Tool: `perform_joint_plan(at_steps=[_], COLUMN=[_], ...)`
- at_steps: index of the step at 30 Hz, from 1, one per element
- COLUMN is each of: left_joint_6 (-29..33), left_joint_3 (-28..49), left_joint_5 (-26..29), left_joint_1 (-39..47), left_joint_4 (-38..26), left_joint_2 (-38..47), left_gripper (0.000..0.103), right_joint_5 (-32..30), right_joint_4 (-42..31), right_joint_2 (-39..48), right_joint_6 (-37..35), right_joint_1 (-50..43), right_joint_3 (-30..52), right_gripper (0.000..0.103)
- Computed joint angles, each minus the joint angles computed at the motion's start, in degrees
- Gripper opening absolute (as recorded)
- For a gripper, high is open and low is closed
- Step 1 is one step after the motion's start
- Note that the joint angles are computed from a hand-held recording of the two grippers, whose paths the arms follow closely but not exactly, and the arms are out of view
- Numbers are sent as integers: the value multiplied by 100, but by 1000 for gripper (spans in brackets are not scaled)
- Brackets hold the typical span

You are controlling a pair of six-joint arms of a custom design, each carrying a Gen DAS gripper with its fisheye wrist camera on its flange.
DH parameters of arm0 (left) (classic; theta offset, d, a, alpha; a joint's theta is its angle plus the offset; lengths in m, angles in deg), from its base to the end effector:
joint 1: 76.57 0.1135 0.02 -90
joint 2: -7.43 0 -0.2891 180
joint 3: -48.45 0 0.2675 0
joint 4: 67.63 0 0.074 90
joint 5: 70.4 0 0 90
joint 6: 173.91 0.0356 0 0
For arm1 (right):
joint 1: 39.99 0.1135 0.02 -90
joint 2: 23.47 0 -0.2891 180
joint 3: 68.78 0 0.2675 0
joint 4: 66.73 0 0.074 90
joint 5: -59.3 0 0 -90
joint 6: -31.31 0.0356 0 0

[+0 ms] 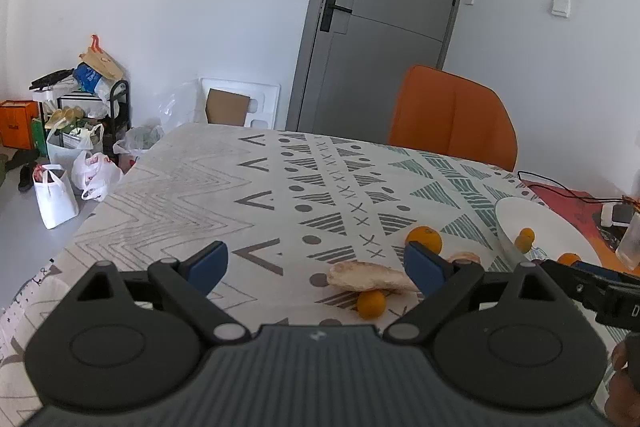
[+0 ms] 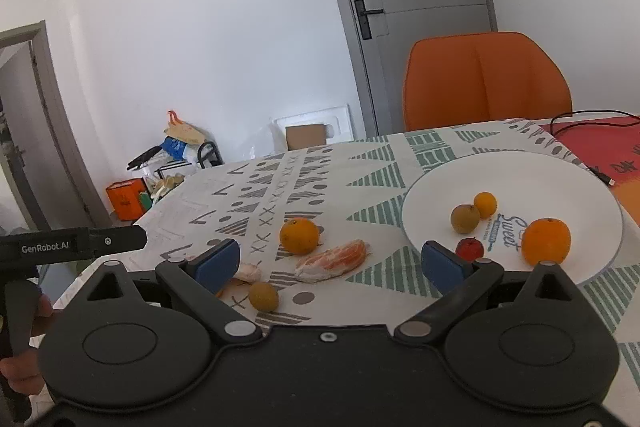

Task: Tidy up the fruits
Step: 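Move both open tools back to the remaining fruit, then grasp a yellow-brown apricot with the right tool while the left tool reaches the bread roll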

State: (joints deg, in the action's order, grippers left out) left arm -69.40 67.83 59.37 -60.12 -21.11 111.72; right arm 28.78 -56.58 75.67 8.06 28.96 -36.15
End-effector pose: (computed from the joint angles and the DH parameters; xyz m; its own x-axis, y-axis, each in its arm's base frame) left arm 0.1930 0.0332 0.0643 -0.5106 0.0500 -0.8583 0.4041 0.8952 -0.1882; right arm 0.1089 0.1976 0.0769 -0.3960 0.2701 -0.8776 0.1553 0.9617 0.2259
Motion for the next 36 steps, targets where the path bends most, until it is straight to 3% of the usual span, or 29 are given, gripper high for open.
perform_joint_plan(at_steps=[9, 17, 23, 30, 33, 36], left_joint_6=[-29, -153, -97, -94, -87, -91], left_joint_3=[165, 504, 570, 680, 732, 737], left_joint_5=[-34, 125, 217, 158, 99, 0], left_joint_1=[-119, -165, -270, -317, -362, -465], left_joint_4=[284, 251, 344, 343, 266, 244], left_joint_2=[553, 1038, 1236, 1408, 1424, 1389], left_gripper=[92, 84, 84, 84, 84, 84], right_joint_5=[-383, -1018, -1447, -1808, -1983, -2011], right_joint_4=[421, 905, 986, 1169, 1406, 1686], right_joint_2=[314, 732, 995, 1341, 1518, 1548], right_joint_6=[-536, -1043, -1241, -1386, -1464, -1417], right_joint_1=[-191, -512, -746, -956, -1086, -1127], right_joint_3=[137, 365, 614, 832, 850, 746], right_gripper=[97, 75, 57, 55, 26, 22])
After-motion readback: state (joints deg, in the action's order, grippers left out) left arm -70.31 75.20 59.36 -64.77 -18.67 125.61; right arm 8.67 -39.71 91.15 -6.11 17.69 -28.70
